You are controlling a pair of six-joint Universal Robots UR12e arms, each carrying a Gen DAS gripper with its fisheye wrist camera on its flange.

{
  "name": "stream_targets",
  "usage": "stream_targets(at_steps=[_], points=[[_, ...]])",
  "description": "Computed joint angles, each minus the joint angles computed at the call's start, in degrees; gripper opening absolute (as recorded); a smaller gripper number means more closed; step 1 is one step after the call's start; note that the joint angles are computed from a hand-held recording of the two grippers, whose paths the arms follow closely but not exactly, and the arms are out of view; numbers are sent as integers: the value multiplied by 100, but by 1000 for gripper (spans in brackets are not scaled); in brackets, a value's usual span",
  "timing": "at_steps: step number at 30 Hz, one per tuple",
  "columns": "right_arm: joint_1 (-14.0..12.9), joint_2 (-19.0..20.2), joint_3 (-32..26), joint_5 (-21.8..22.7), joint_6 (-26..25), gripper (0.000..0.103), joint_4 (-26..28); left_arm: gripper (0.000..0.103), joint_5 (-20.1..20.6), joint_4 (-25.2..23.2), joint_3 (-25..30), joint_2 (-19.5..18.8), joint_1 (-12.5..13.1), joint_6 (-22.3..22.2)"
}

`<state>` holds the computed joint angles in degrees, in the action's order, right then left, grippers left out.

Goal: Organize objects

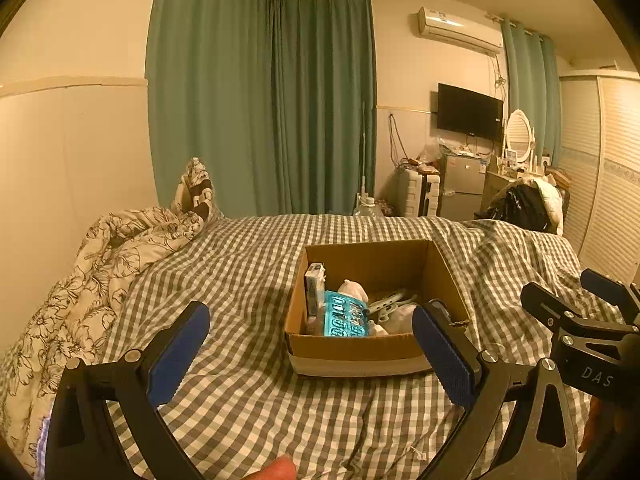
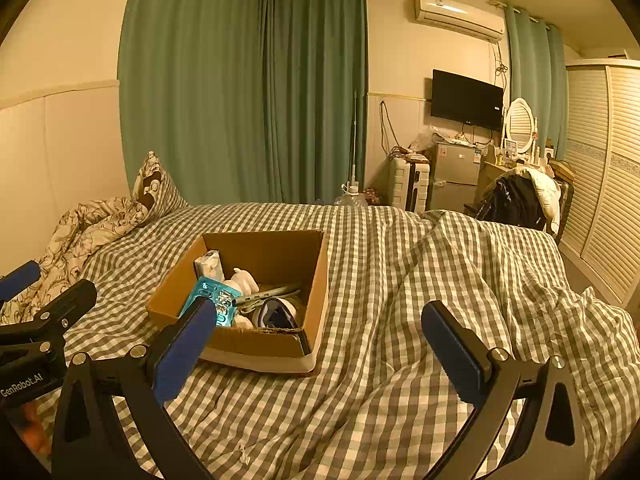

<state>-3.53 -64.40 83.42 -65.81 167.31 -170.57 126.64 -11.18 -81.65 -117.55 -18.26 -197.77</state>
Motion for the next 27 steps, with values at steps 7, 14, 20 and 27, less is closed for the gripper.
stream_targets(at_steps=[7,14,20,27], points=[[-3,2,18,10,-28,103,6,103,-30,-38,-9,8,8,-11],[0,5,12,5,-41,103,23,103,-34,-43,-5,8,13,-8],[0,5,25,9,-65,103,30,103,-22,-46,-1,7,12,-2],[2,8,29,12,-87,103,40,103,-20,-57,-1,7,10,0]])
